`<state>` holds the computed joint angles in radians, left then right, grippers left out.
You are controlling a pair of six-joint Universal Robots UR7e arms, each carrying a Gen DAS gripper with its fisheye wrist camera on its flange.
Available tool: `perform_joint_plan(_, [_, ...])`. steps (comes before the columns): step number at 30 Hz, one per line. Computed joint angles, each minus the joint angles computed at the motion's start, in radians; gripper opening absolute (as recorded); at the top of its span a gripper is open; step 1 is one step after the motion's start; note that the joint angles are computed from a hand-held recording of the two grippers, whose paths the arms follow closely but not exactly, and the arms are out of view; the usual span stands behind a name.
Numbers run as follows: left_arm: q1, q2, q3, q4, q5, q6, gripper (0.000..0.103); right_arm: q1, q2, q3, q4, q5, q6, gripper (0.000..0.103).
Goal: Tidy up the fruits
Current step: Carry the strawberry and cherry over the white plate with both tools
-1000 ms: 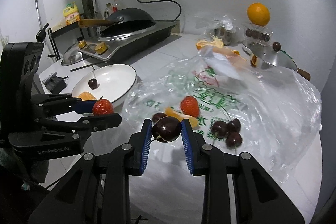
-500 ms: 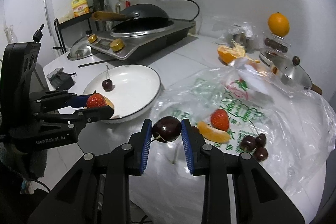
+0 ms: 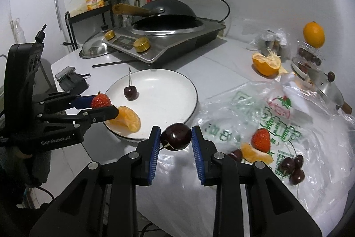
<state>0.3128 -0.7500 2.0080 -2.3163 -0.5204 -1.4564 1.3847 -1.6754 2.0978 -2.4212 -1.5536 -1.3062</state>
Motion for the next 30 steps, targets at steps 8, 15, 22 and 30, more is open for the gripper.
perform_joint_plan(8, [0.019, -0.023, 0.029, -0.004, 0.02, 0.004, 0.039, 0.024, 0.031, 0.005, -0.025, -0.025, 0.013, 0.031])
perform_joint_plan(15, [0.048, -0.032, 0.051, -0.045, 0.028, 0.019, 0.039, 0.045, 0.057, 0.01, -0.039, -0.039, 0.02, 0.031])
perform_joint_plan(22, [0.08, -0.026, 0.062, -0.111, 0.026, 0.067, 0.039, 0.063, 0.097, 0.004, -0.062, -0.058, 0.032, 0.031])
perform_joint_plan(30, [0.105, -0.023, 0.071, -0.17, 0.016, 0.109, 0.04, 0.085, 0.137, 0.0, -0.079, -0.071, 0.045, 0.03])
